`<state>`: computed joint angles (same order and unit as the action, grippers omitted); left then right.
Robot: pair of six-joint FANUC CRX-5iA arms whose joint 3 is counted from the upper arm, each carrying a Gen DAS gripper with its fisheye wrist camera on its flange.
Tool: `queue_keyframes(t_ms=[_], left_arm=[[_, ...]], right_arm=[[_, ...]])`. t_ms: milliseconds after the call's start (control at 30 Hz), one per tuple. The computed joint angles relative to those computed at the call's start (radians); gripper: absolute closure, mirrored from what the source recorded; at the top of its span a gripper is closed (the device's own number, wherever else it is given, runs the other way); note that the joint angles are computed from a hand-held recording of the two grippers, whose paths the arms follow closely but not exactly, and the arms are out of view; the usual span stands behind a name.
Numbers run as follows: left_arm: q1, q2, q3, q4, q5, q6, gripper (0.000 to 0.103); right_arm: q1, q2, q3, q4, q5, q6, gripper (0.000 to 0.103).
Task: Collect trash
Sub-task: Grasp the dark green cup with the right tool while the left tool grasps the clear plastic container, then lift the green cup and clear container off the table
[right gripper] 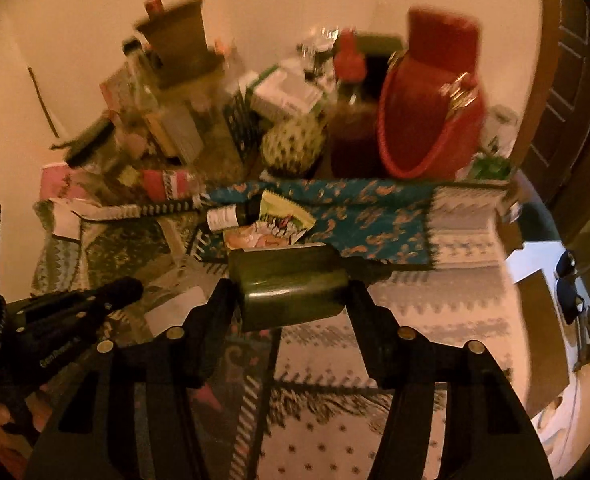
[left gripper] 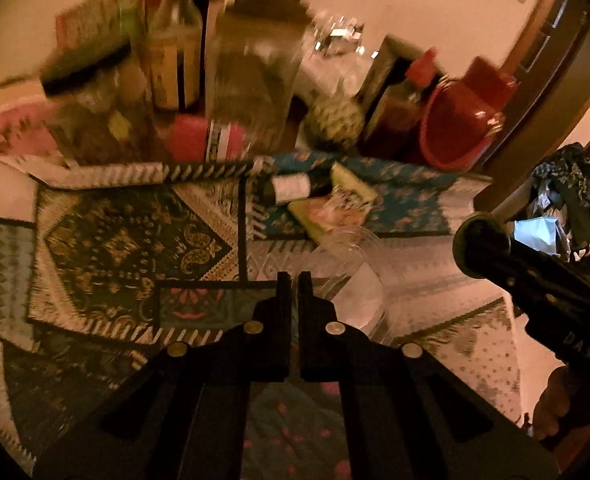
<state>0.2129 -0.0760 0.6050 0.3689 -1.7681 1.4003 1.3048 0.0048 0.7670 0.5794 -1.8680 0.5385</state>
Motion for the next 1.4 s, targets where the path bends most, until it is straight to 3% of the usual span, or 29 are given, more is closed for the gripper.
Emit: queue_keyframes(t_ms=[233,400,567,700,1067,1167,1267,1400], left_arm=[[-0.049,-0.021,0.201,-0.013,-0.016,0.11,0.102],[-0.1,-0.055,0.282,-0.056,-0.038,0.198,0.102],[-0.135,-0.114,0.254,-0.117,-0.087,0.246,0.102],[-0.097,-0.161,0.201,-0.128,-0.113,0.244,0.102],[0.142,-0.203,0.104,-0.025,-0.108,0.123,0.102],[0.161,-0.198,0.089,-0.013,-0.099,0.106,0.102],[0.155,-0.186,0.085,-0.016,-0.089,0.1,0.102],[0.112,-0.165,0.112,-0.048,-0.081,0.112,0.102]], right_arm=[[0.199,-0.024,0.065,0.207,-0.07,0.003,0.051],[0.288,-0.085,0.016,0.143,-0.144,-0.046,0.051],[0.239,-0.188,-0.155,-0.131,-0.17,-0.136,0.051],[0.197,-0.209,-0.217,-0.241,-0.159,-0.147,0.051],[0.146,-0.12,-0.198,-0.235,-0.171,-0.071,0.049],[0.132,-0.091,-0.178,-0.225,-0.189,-0.062,0.047],[0.071,-0.101,-0.188,-0.337,-0.167,-0.091,0.044],[0.09,-0.132,-0.23,-0.31,-0.13,-0.154,0.045]])
